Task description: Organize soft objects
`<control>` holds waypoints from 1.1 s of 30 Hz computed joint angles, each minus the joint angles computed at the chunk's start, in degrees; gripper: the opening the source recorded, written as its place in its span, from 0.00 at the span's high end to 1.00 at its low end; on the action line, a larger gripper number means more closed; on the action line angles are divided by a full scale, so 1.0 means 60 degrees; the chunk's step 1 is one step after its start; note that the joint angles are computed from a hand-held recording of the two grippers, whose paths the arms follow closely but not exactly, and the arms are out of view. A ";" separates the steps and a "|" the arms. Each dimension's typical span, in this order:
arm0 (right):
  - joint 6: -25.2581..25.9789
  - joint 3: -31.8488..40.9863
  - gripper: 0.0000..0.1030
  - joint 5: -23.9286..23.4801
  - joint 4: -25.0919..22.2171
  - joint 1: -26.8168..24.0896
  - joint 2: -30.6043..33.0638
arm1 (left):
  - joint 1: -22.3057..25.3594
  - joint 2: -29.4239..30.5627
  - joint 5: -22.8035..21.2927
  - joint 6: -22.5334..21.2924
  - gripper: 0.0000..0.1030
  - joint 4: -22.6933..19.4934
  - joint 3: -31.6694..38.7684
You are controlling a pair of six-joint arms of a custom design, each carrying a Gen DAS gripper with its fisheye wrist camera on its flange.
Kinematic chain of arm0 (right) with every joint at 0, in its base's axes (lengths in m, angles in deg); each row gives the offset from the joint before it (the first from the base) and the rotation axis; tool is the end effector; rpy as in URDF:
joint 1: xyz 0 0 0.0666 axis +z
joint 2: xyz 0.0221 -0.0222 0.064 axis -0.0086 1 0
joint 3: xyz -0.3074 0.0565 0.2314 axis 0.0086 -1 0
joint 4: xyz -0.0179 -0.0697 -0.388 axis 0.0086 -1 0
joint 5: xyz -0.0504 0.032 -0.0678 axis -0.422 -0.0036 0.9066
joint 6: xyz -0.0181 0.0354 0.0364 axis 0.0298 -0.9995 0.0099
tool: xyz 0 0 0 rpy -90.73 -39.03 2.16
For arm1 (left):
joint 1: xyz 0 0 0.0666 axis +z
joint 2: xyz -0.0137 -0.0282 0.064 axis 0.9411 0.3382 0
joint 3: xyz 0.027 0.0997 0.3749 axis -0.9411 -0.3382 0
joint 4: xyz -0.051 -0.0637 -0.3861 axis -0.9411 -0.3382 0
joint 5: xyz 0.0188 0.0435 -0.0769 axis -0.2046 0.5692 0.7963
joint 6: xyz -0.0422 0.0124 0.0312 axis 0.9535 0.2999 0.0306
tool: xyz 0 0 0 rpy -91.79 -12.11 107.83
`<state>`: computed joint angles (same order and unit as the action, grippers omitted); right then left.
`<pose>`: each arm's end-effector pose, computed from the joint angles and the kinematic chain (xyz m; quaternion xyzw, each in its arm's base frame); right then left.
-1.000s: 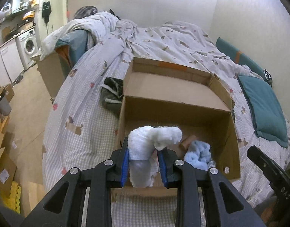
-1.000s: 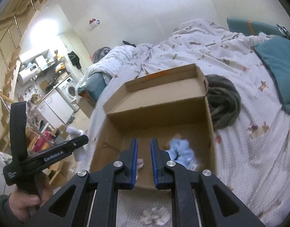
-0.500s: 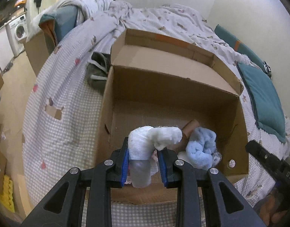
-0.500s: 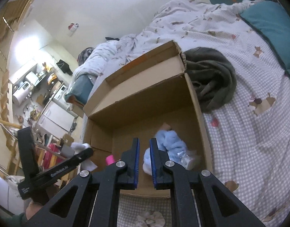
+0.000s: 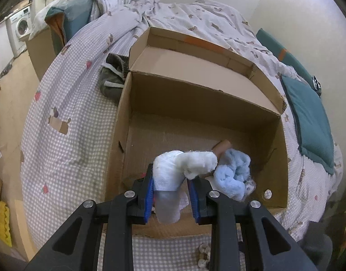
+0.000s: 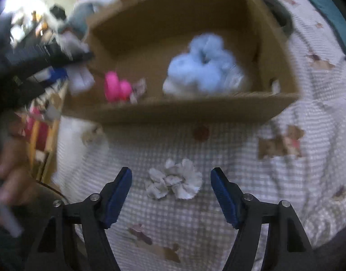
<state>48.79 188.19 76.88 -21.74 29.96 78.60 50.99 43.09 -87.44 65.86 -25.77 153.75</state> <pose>0.5153 0.3110 0.4894 -0.0485 0.9741 0.1829 0.1239 0.5857 -0.2047 0.5455 -0.0504 0.9597 -0.1019 0.2571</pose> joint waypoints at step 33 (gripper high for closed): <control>-0.0726 0.4160 0.69 0.0689 0.1712 -0.0926 0.1672 | -0.0045 0.0317 -0.0173 0.0075 0.71 -0.0567 0.0267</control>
